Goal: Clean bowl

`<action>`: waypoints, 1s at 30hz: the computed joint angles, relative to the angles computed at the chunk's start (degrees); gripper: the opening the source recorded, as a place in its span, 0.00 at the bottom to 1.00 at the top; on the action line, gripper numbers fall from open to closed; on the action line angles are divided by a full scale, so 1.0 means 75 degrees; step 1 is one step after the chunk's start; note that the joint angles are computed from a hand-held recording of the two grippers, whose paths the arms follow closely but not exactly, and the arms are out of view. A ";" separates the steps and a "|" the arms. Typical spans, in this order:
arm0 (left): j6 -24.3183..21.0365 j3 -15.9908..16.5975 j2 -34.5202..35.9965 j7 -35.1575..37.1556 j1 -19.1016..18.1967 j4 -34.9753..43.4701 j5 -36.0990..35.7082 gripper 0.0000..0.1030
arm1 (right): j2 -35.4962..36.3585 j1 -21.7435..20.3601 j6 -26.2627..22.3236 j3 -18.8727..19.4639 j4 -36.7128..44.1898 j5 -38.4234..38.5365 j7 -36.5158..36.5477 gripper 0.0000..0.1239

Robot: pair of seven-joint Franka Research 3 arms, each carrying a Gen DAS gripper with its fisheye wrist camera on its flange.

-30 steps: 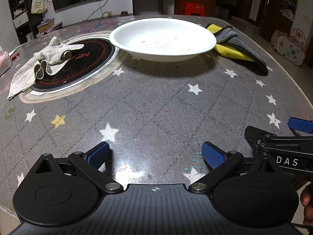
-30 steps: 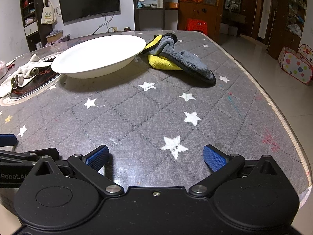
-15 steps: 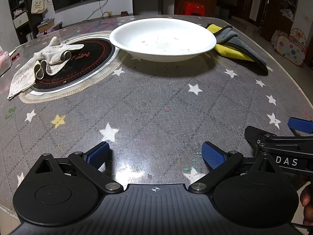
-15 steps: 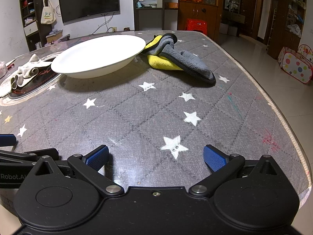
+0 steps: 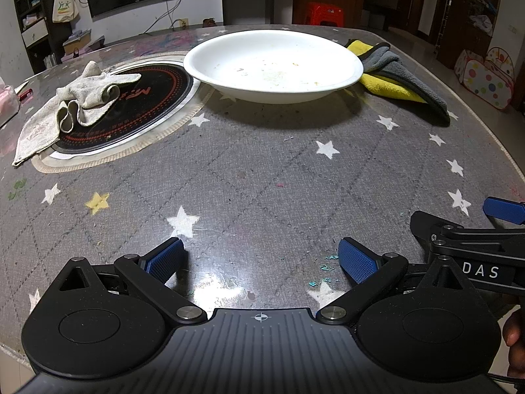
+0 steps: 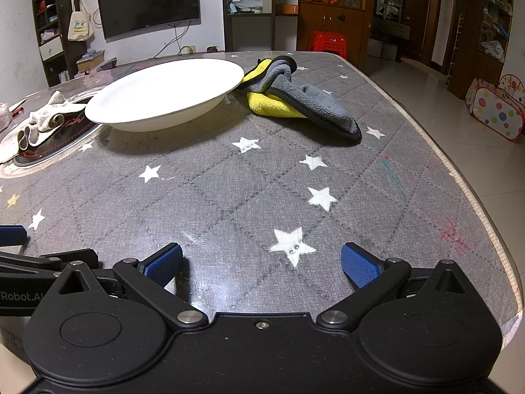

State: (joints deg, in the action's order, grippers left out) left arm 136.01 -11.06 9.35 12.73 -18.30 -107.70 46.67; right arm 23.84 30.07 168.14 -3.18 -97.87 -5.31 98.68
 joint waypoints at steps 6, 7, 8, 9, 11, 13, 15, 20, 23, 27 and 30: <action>-0.0009 -0.0002 -0.0004 0.0026 0.0003 0.0008 -0.0025 0.99 | 0.0007 0.0040 0.0041 -0.0039 -0.0018 -0.0020 0.0034 0.83; -0.0009 -0.0001 -0.0001 0.0023 0.0002 0.0010 -0.0021 0.99 | 0.0005 0.0041 0.0046 -0.0040 -0.0022 -0.0021 0.0035 0.83; -0.0011 -0.0001 0.0001 0.0027 0.0002 0.0014 -0.0026 0.99 | 0.0008 0.0041 0.0049 -0.0041 -0.0020 -0.0020 0.0035 0.83; -0.0013 -0.0001 0.0001 0.0036 0.0004 0.0015 -0.0033 0.99 | 0.0011 0.0042 0.0053 -0.0042 -0.0019 -0.0020 0.0036 0.83; -0.0014 -0.0001 -0.0004 0.0031 0.0001 0.0011 -0.0027 0.99 | 0.0016 0.0046 0.0062 -0.0046 -0.0017 -0.0020 0.0037 0.83; -0.0015 -0.0002 -0.0006 0.0028 0.0000 0.0009 -0.0024 0.99 | 0.0016 0.0045 0.0070 -0.0047 -0.0021 -0.0017 0.0034 0.83; -0.0014 -0.0001 -0.0003 0.0028 0.0000 0.0012 -0.0021 0.99 | 0.0013 0.0042 0.0078 -0.0048 -0.0029 -0.0012 0.0029 0.83; -0.0018 -0.0002 -0.0003 0.0044 0.0003 0.0016 -0.0035 0.99 | 0.0023 0.0051 0.0084 -0.0060 -0.0021 -0.0008 0.0032 0.83; -0.0008 -0.0001 -0.0007 0.0020 -0.0001 0.0000 -0.0008 0.99 | 0.0036 0.0047 0.0087 -0.0058 -0.0009 -0.0001 0.0025 0.83; -0.0007 -0.0001 -0.0008 0.0015 -0.0001 -0.0001 -0.0004 0.99 | 0.0053 0.0043 0.0091 -0.0058 0.0009 0.0012 0.0012 0.83; -0.0011 -0.0003 -0.0007 0.0015 -0.0001 0.0002 -0.0009 0.99 | 0.0023 0.0073 0.0112 -0.0084 -0.0035 -0.0009 0.0039 0.83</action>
